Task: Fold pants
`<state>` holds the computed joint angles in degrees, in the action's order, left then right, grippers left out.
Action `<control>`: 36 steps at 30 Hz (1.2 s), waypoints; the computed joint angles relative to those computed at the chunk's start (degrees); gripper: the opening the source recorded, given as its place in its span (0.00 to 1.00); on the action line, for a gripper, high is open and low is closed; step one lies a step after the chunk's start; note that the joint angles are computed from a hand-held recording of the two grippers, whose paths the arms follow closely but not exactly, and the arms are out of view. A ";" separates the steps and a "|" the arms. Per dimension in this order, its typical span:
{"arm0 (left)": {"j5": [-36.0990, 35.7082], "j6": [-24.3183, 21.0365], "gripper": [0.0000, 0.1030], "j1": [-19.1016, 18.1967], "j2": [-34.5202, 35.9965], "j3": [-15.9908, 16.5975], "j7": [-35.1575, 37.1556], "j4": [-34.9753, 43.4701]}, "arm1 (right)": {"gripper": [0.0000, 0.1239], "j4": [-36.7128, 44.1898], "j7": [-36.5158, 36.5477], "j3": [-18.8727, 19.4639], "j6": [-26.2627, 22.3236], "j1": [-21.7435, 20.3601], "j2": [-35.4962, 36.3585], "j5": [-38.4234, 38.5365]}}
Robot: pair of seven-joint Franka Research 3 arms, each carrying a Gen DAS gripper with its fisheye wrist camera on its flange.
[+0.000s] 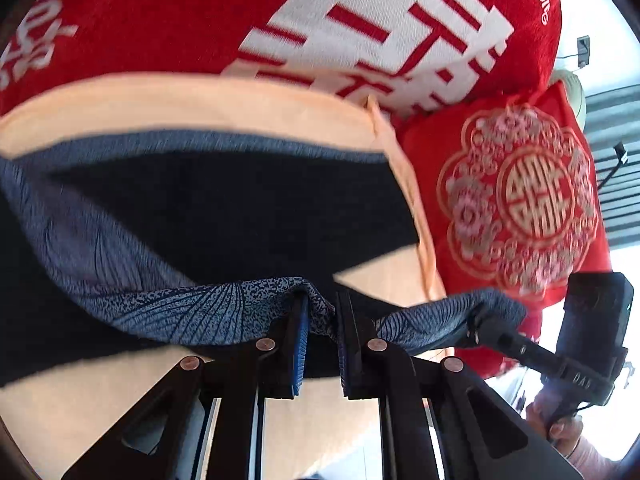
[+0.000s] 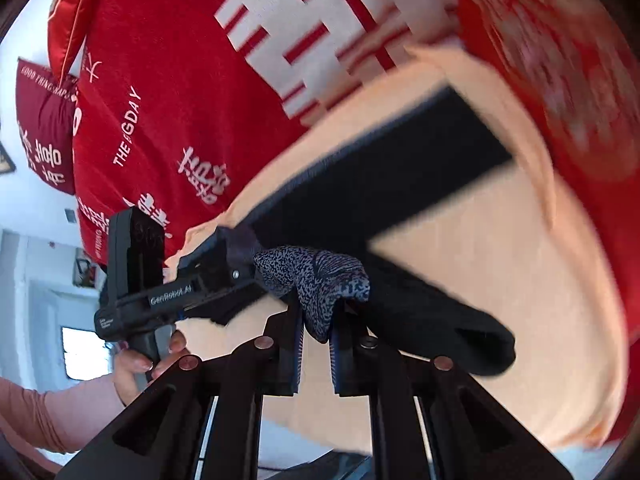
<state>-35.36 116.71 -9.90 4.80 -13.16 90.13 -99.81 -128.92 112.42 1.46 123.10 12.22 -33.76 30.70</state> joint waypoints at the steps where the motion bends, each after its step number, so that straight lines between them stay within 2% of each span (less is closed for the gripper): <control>1: 0.65 1.17 0.14 -0.32 1.99 -0.16 -0.45 2.29 | 0.09 3.04 -2.62 -1.01 -0.36 -0.06 3.26 -1.16; 4: 3.94 4.05 0.14 -1.00 8.36 -1.03 -2.35 9.59 | 0.08 11.11 -8.73 -3.45 -2.35 -1.19 11.91 -2.89; 5: 5.62 4.77 0.14 -1.15 10.17 -1.28 -3.16 11.70 | 0.03 14.10 -10.70 -4.05 -3.09 -1.75 15.17 -3.32; 8: 16.32 6.60 0.14 -3.18 15.97 -0.70 -8.64 18.88 | 0.02 19.84 -14.68 -4.99 -5.12 -3.91 22.74 -3.97; 10: 21.85 5.90 0.14 -3.68 17.97 -0.32 -11.89 21.64 | 0.02 22.47 -15.90 -5.35 -6.46 -5.23 27.41 -2.25; 13: 26.08 4.48 0.15 -2.89 17.70 -0.44 -13.66 21.60 | 0.05 23.91 -13.91 -4.25 -6.98 -6.60 30.08 -5.26; 15: 28.70 3.19 0.15 -2.53 16.10 -0.43 -13.53 19.51 | 0.12 22.30 -13.67 -3.96 -6.67 -6.97 28.94 -3.75; 16: 30.10 2.02 0.15 -2.37 15.08 -0.32 -13.26 18.14 | 0.27 21.54 -13.12 -3.71 -6.90 -7.05 28.20 -4.30; 17: 31.25 1.13 0.15 -2.25 14.13 -0.20 -13.25 16.78 | 0.37 20.61 -11.91 -3.21 -7.54 -7.06 27.15 -6.73; 19: 33.22 -0.21 0.15 -1.91 11.91 0.15 -13.40 13.21 | 0.37 19.33 -10.11 -2.09 -8.33 -6.99 25.51 -12.73; 20: 33.80 -0.54 0.15 -1.68 10.95 0.29 -13.51 11.44 | 0.37 19.59 -9.43 -1.32 -8.75 -6.94 25.71 -17.41; 24: 36.06 -2.17 0.15 -1.27 10.91 0.95 -15.87 9.15 | 0.37 23.70 -5.72 -1.10 -9.87 -7.00 30.62 -25.22; 25: 37.17 -2.69 0.15 -1.51 11.19 1.14 -17.31 9.10 | 0.34 25.13 -4.76 -1.31 -11.08 -6.95 32.43 -26.29; 26: 37.54 -3.23 0.15 -1.46 11.32 1.28 -18.50 9.18 | 0.16 27.19 -4.36 -1.80 -13.54 -7.05 35.09 -25.83; 27: 37.20 -2.97 0.15 -1.19 11.18 1.29 -19.42 9.03 | 0.16 28.22 -3.62 -2.12 -14.67 -6.98 36.24 -26.24; 29: 37.35 -0.53 0.15 -0.71 9.82 1.31 -20.04 7.26 | 0.08 27.99 -5.02 -2.50 -12.27 -6.80 35.89 -27.40; 33: 39.76 -3.96 0.15 -0.69 11.58 1.57 -20.55 8.97 | 0.07 30.17 -3.29 -2.54 -16.31 -5.74 37.78 -35.31; 36: 40.13 -2.95 0.15 -0.29 10.51 1.72 -21.34 8.36 | 0.09 28.98 -1.77 -2.39 -13.83 -5.22 35.98 -34.22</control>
